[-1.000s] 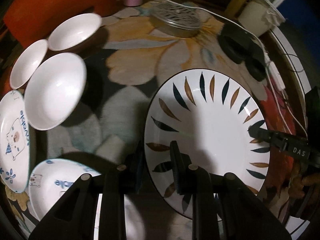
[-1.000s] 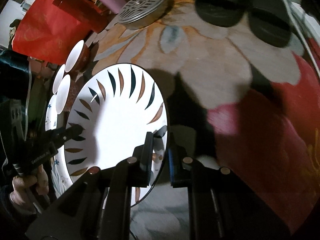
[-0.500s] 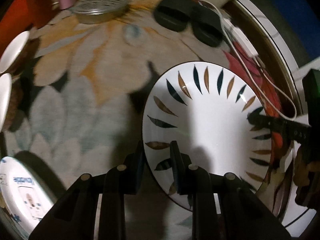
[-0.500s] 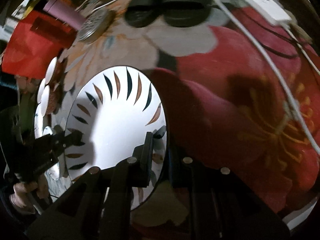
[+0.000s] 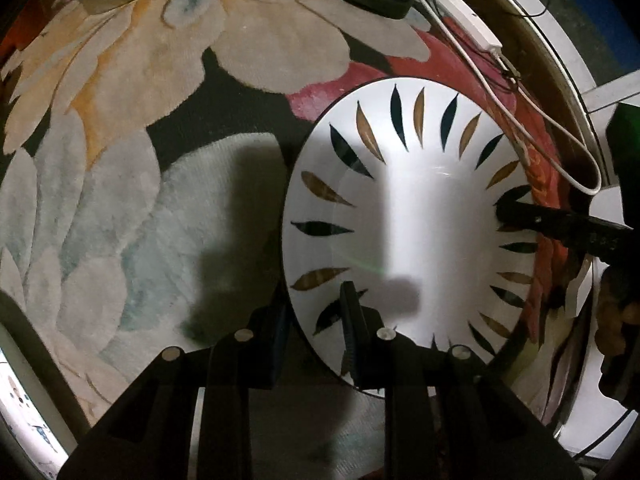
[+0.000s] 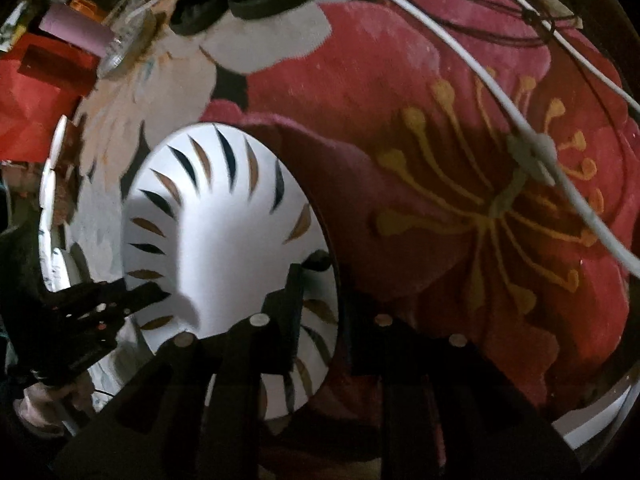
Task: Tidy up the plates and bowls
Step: 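Lift the leaf-pattern plate upright with the right tool toward the cable strip, then stand the leaf-pattern plate on its rim at the table edge, open right tool, then pull the right tool back toward the bear-print plates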
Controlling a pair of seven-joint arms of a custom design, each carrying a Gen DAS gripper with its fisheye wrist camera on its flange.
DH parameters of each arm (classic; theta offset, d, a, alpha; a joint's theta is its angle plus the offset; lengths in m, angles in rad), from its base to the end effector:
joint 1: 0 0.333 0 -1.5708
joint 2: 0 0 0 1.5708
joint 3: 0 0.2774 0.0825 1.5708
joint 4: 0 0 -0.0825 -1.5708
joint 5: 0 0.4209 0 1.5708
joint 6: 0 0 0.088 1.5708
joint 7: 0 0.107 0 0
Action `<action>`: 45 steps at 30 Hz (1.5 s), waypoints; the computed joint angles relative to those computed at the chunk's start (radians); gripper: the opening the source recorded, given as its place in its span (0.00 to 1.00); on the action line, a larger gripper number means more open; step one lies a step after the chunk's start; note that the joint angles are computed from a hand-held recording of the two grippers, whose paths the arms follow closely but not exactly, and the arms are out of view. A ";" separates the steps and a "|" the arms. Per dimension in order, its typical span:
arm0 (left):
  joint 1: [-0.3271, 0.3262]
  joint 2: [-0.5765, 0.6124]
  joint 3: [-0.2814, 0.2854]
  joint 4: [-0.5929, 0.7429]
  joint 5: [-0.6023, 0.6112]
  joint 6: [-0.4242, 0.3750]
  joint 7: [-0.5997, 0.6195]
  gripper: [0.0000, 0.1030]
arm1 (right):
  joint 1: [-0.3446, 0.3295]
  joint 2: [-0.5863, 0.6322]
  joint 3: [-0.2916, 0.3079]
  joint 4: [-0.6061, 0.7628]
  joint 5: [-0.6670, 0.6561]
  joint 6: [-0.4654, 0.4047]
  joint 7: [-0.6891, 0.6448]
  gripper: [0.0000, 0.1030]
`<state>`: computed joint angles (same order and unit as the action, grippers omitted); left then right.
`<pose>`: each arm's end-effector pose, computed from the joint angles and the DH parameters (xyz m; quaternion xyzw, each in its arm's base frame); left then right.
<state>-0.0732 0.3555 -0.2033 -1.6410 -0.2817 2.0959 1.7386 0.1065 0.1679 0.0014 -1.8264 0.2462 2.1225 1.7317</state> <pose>0.6633 -0.1903 0.3752 0.5857 -0.7931 0.1446 0.0845 0.6419 0.0805 0.4013 -0.6397 0.7582 0.0479 0.1164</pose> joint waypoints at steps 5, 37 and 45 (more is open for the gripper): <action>0.021 -0.023 0.003 -0.012 -0.041 -0.013 -0.006 0.94 | -0.010 -0.002 -0.003 0.002 0.033 -0.041 0.035 0.48; 0.235 -0.675 0.224 -0.302 0.109 -0.278 0.046 0.99 | 0.246 -0.021 0.109 0.395 -0.273 -0.467 -0.245 1.00; 0.216 -0.822 0.217 -0.294 0.206 -0.382 0.132 0.99 | 0.264 -0.164 0.113 0.350 -0.180 -0.437 -0.168 1.00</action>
<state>0.1424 -0.4663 0.0135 -1.9349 -0.0755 1.7137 1.8709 0.3702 0.0038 0.1146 -1.4761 0.0659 1.6855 1.5634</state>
